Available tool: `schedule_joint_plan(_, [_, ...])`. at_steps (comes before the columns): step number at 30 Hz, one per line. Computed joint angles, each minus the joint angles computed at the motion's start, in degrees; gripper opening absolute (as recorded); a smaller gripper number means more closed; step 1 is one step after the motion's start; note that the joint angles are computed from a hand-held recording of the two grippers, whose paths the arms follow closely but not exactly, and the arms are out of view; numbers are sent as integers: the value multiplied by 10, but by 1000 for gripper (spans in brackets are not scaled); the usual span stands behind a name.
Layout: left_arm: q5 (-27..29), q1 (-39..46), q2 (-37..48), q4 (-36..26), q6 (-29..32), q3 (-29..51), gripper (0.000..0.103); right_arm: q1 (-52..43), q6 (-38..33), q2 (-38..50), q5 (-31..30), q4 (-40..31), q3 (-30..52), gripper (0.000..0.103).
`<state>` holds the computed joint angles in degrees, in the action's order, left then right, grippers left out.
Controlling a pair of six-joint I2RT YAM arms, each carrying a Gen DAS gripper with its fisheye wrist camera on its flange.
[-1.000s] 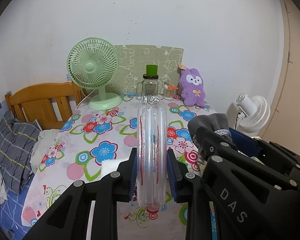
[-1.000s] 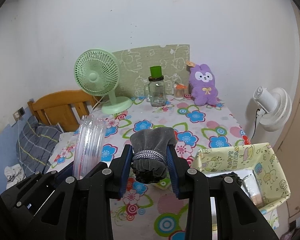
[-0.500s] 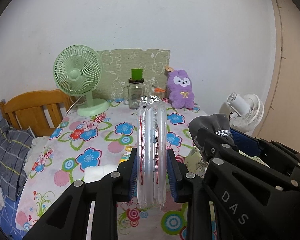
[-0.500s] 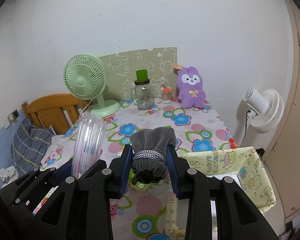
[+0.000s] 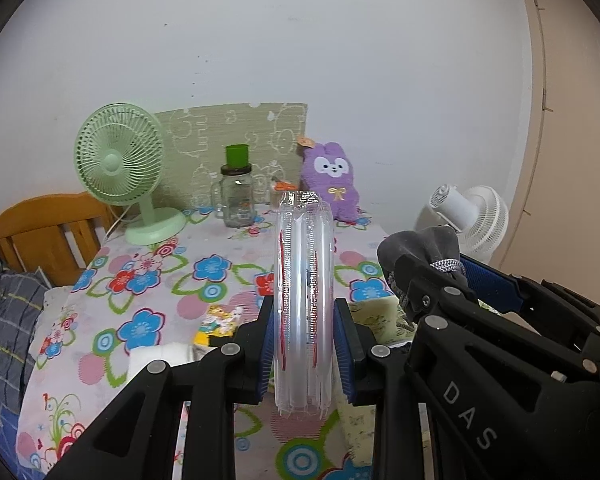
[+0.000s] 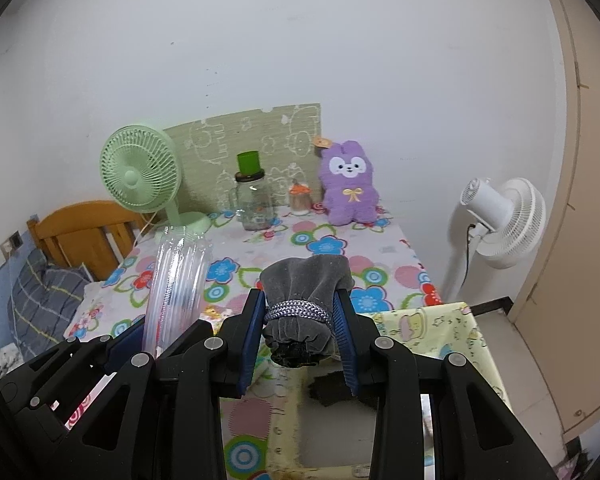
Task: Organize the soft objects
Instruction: 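Carry the clear cup stack with the left gripper while the right carries the grey sock over the box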
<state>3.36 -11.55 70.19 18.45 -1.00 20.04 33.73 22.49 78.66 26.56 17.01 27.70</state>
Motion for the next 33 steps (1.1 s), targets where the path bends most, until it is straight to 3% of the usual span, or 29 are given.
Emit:
schedule_joint_plan(22, [-41, -119, 94, 35, -32, 40, 27, -99, -12, -48, -33, 7, -60, 38])
schedule_joint_plan(33, [-53, -164, 154, 40, -40, 65, 27, -153, -9, -31, -64, 28, -84, 38])
